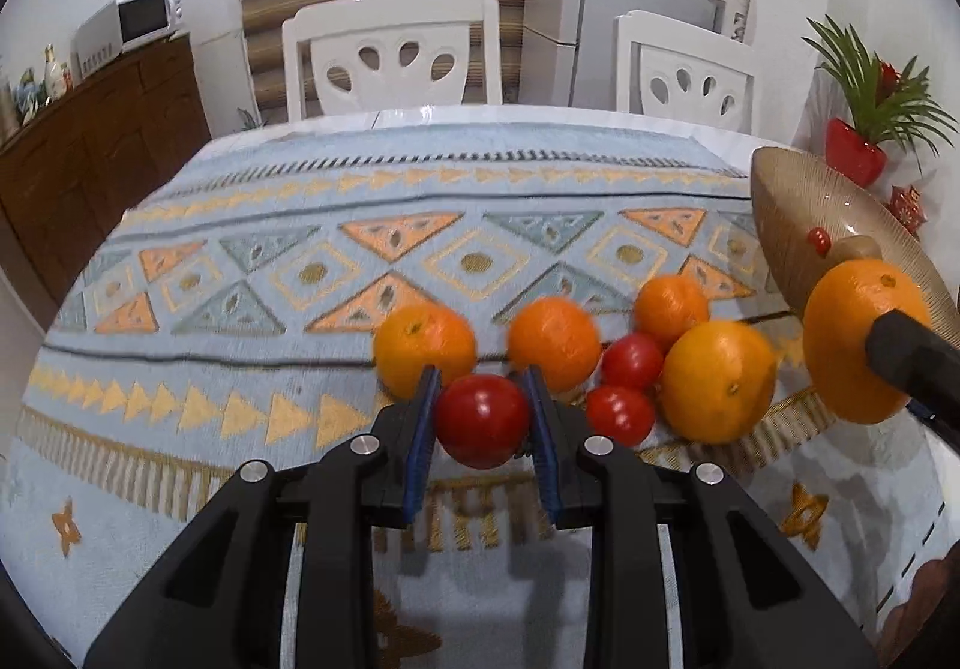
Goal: Organize fruits
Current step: 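Carry the cherry tomato and large orange into the amber bowl and open both grippers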
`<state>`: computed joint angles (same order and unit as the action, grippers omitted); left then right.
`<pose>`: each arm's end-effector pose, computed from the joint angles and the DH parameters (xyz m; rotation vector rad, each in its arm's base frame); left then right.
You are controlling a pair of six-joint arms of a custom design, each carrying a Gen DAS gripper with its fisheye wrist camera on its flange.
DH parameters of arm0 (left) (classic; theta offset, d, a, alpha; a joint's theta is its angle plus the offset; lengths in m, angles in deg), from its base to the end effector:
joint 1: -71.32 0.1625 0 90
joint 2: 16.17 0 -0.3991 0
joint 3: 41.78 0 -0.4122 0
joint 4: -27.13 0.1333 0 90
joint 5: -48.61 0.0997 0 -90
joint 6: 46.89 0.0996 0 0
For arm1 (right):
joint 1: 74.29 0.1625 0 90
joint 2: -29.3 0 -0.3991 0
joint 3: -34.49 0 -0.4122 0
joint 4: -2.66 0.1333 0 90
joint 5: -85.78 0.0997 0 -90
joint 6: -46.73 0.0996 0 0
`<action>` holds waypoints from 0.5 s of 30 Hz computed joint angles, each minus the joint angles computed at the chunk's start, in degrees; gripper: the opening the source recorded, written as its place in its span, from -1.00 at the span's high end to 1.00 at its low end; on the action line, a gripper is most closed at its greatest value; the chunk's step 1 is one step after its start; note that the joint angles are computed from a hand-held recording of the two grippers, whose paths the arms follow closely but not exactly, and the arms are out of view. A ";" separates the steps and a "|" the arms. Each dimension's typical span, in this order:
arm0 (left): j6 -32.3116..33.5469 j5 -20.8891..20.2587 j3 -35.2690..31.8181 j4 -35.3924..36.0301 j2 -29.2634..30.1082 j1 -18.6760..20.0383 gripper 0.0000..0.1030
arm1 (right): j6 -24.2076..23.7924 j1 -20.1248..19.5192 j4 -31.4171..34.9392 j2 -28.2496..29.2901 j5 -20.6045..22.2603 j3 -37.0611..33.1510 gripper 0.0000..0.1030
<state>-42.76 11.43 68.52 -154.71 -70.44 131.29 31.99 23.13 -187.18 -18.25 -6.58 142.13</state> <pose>-0.1059 -0.6081 0.1542 0.3097 2.2134 -0.9404 0.2076 -0.5934 0.0869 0.5323 -2.8296 1.0349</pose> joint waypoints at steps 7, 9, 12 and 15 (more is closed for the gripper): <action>-0.83 -2.03 -4.79 5.05 0.91 -1.45 0.47 | -2.73 0.65 1.30 -3.54 0.08 -1.04 -0.14; -0.66 -1.19 -7.05 6.07 1.95 -2.02 0.47 | -3.09 0.74 1.58 -4.23 0.00 -1.67 -0.14; 0.21 -1.95 -9.53 6.50 2.99 -2.92 0.47 | -3.40 0.64 2.20 -5.10 -0.08 -3.01 -0.14; 0.27 -2.94 -11.83 7.23 4.04 -3.87 0.47 | -3.86 0.33 2.85 -5.77 -0.51 -4.64 -0.14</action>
